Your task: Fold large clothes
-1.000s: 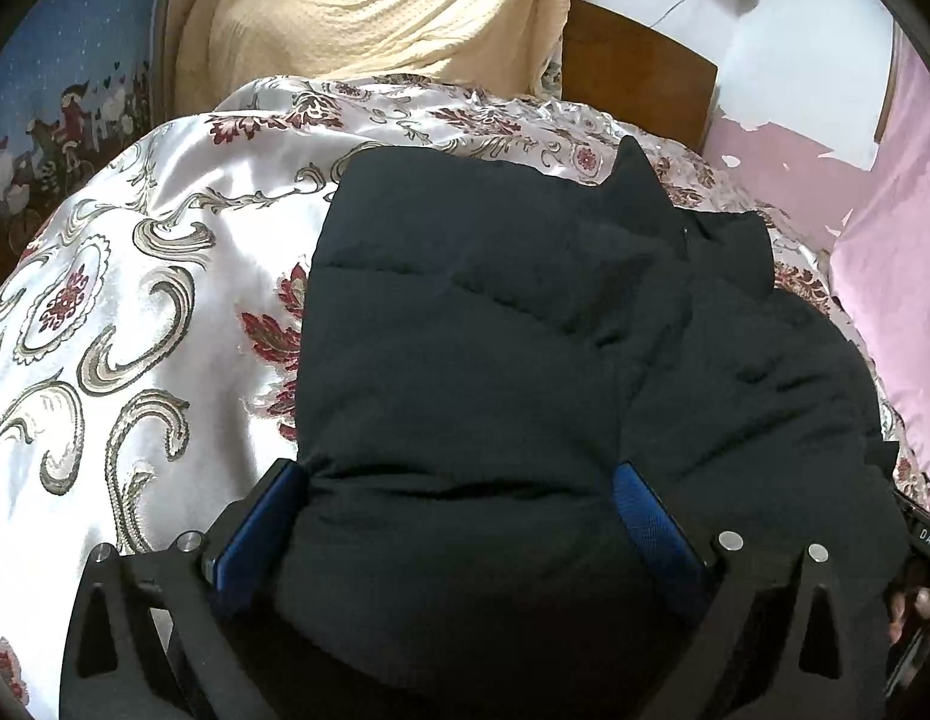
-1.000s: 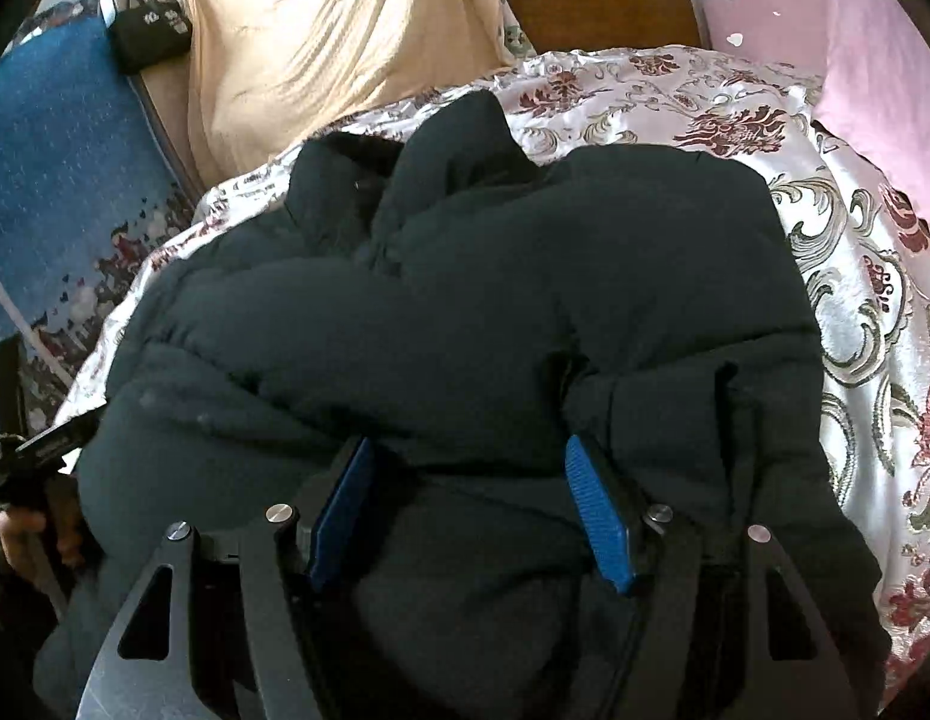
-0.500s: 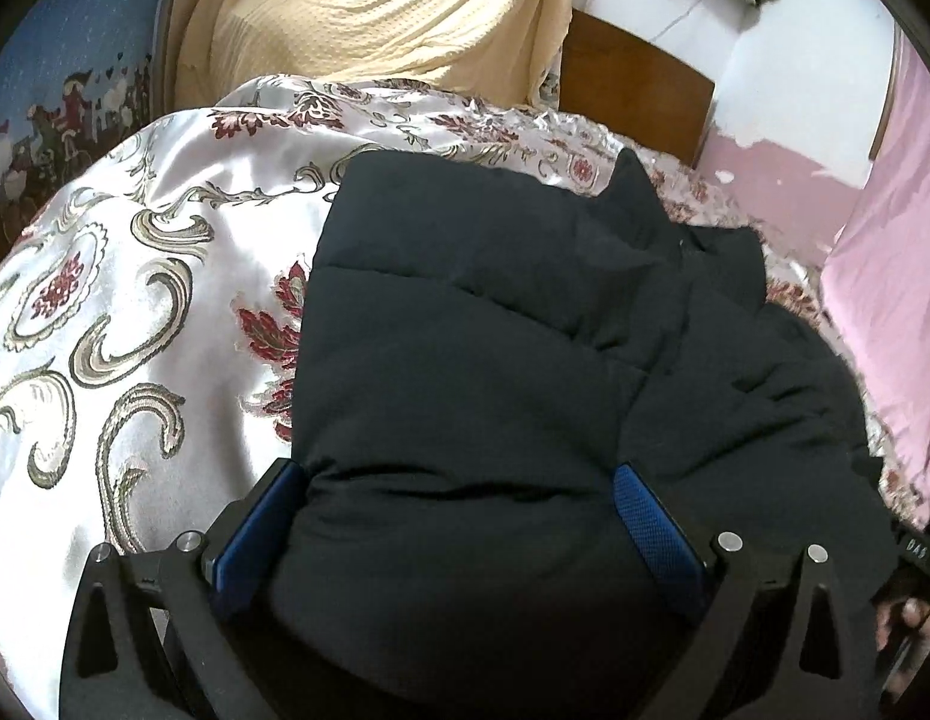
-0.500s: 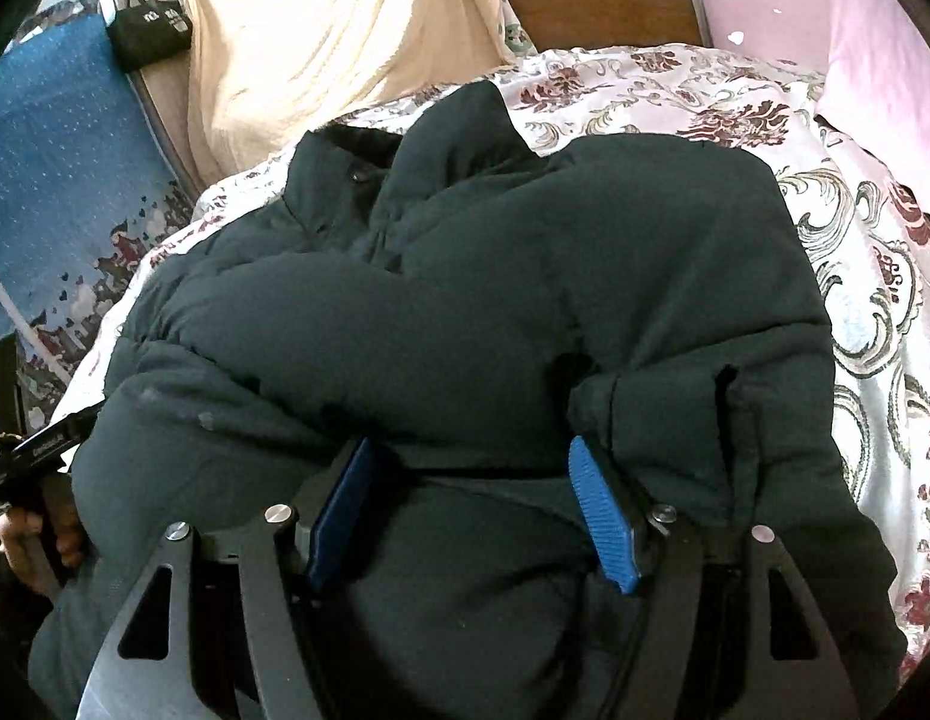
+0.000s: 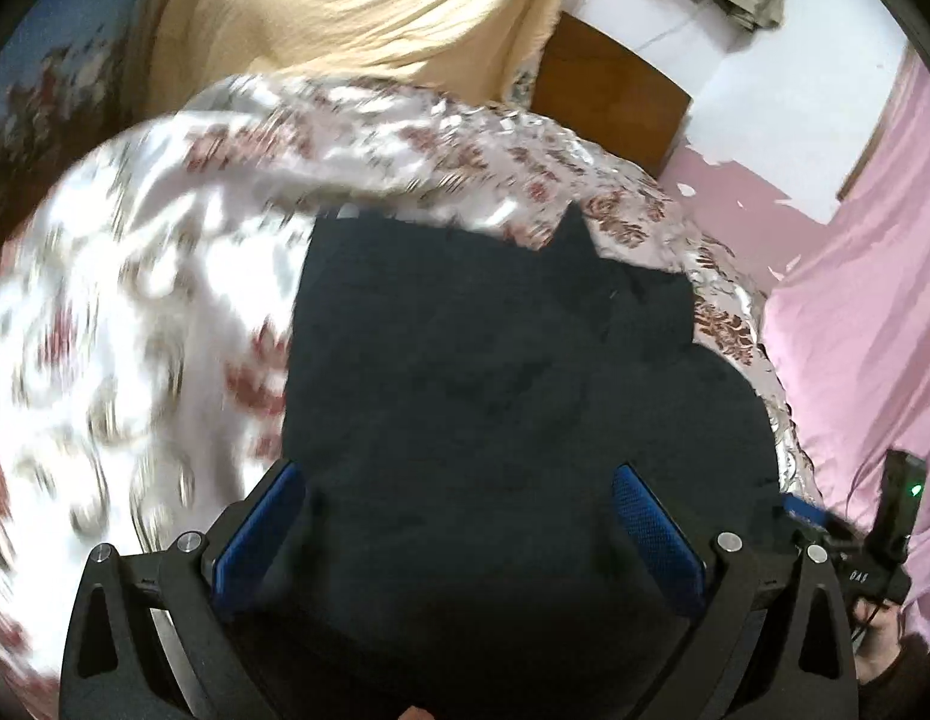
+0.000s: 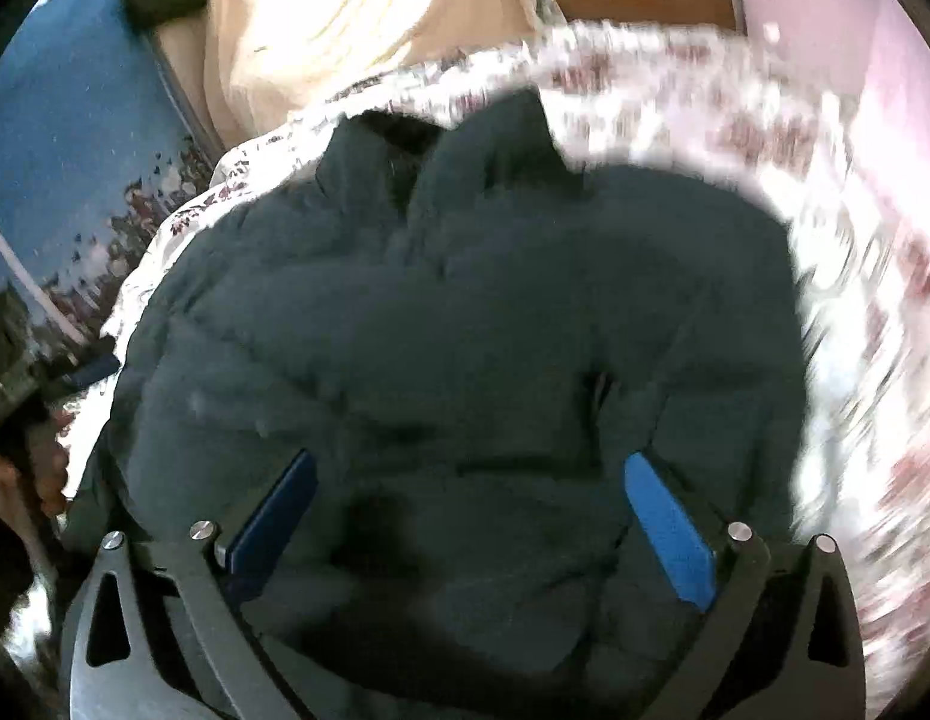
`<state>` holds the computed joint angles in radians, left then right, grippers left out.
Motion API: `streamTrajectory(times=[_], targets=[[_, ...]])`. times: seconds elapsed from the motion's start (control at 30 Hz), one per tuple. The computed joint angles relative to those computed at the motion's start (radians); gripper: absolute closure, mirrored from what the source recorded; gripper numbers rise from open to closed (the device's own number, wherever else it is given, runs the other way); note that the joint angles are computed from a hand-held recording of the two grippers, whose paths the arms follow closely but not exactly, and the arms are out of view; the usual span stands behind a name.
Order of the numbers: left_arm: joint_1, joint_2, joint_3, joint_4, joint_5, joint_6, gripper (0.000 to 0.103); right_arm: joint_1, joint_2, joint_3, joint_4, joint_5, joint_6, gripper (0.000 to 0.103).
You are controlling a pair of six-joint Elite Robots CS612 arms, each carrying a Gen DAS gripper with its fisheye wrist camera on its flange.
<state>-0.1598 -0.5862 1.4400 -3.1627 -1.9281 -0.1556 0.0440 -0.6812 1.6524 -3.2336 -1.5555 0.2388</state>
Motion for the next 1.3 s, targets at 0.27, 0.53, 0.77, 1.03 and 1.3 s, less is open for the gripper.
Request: streamTrajectory(times=[0.27, 0.53, 0.77, 1.03, 1.3], targets=[[-0.065, 0.065, -0.247, 0.143, 0.097, 0.046, 0.000, -0.014, 0.024, -0.192, 0.119, -0.090, 0.108, 0.002], [-0.112, 0.234, -0.598, 0.388, 0.144, 0.005, 0.000, -0.038, 0.170, -0.475, 0.236, -0.087, 0.239, 0.002], [-0.133, 0.297, -0.696, 0.469, 0.207, 0.048, 0.009, -0.051, 0.256, -0.589, 0.278, -0.049, 0.339, 0.041], [-0.108, 0.238, -0.573, 0.348, 0.078, 0.059, 0.093, -0.059, 0.222, -0.491, 0.169, 0.027, 0.297, 0.086], [-0.076, 0.072, -0.264, 0.070, -0.005, 0.110, 0.095, -0.057, 0.074, -0.232, -0.058, 0.037, 0.176, 0.088]])
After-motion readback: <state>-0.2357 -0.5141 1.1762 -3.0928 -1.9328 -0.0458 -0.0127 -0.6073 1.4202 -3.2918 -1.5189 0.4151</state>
